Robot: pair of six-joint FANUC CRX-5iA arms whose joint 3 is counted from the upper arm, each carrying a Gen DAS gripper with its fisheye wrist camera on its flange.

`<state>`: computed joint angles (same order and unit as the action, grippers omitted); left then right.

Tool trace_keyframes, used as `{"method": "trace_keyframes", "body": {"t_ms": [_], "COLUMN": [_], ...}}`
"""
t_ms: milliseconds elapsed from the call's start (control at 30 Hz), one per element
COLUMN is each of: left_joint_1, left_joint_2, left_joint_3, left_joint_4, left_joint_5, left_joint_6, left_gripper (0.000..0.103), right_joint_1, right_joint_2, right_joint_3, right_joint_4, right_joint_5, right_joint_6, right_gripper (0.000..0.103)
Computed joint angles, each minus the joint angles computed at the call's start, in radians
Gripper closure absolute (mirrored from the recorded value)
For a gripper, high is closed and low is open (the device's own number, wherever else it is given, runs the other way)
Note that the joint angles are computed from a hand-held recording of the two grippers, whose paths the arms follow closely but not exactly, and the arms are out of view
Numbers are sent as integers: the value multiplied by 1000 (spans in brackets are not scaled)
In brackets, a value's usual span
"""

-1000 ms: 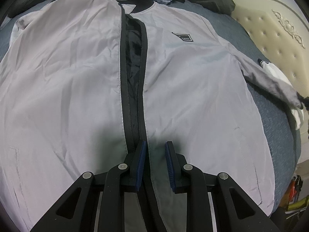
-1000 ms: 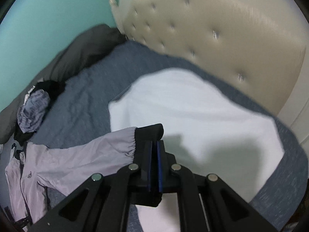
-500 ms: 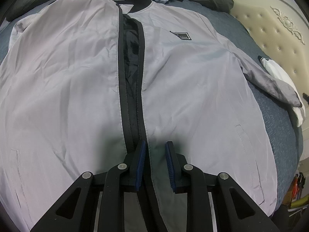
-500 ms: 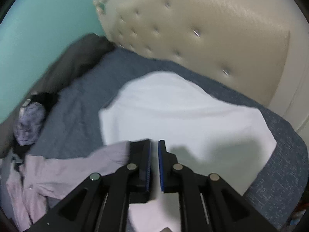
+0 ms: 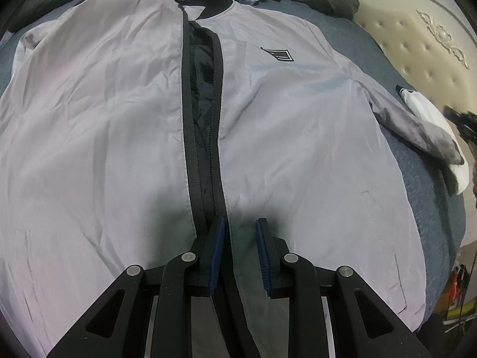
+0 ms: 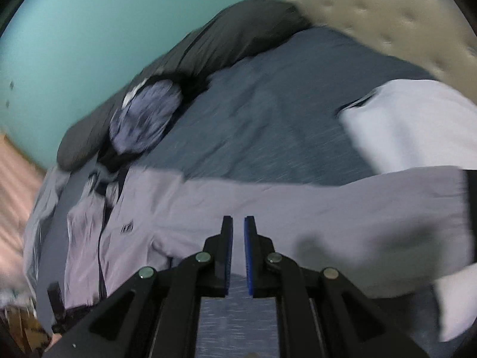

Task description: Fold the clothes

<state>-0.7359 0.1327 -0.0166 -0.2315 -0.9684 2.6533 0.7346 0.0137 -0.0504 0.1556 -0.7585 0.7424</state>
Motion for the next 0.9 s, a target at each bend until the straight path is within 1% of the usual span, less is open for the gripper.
{"method": "trace_keyframes", "body": {"t_ms": [100, 167, 233, 333, 433, 467, 567, 600, 667, 900], "left_joint_1": [0, 5, 10, 8, 18, 19, 33, 36, 47, 115], "left_joint_2": [-11, -24, -39, -50, -52, -49, -56, -50, -42, -24], "left_joint_3": [-16, -37, -56, -64, -67, -59, -52, -34, -17, -9], "left_joint_4": [-2, 4, 9, 7, 10, 0, -16, -31, -40, 3], "left_joint_5": [22, 47, 70, 88, 103, 95, 105, 93, 82, 113], "left_joint_6": [5, 12, 25, 37, 20, 29, 48, 48, 37, -41], "left_gripper": [80, 80, 81, 81, 81, 81, 80, 80, 79, 79], "right_joint_1": [24, 27, 25, 22, 22, 22, 21, 20, 18, 13], "right_joint_2": [81, 117, 131, 136, 131, 126, 114, 111, 108, 110], "right_joint_3": [81, 113, 122, 126, 120, 113, 99, 95, 94, 97], "right_joint_4": [-56, -85, -102, -103, -102, -102, -104, -104, -108, -134], "right_joint_5": [-42, -61, -54, -56, -58, -55, -47, -45, -45, -51], "right_joint_6": [65, 57, 45, 48, 46, 41, 33, 35, 46, 82], "right_gripper": [96, 96, 96, 96, 96, 96, 96, 96, 96, 96]}}
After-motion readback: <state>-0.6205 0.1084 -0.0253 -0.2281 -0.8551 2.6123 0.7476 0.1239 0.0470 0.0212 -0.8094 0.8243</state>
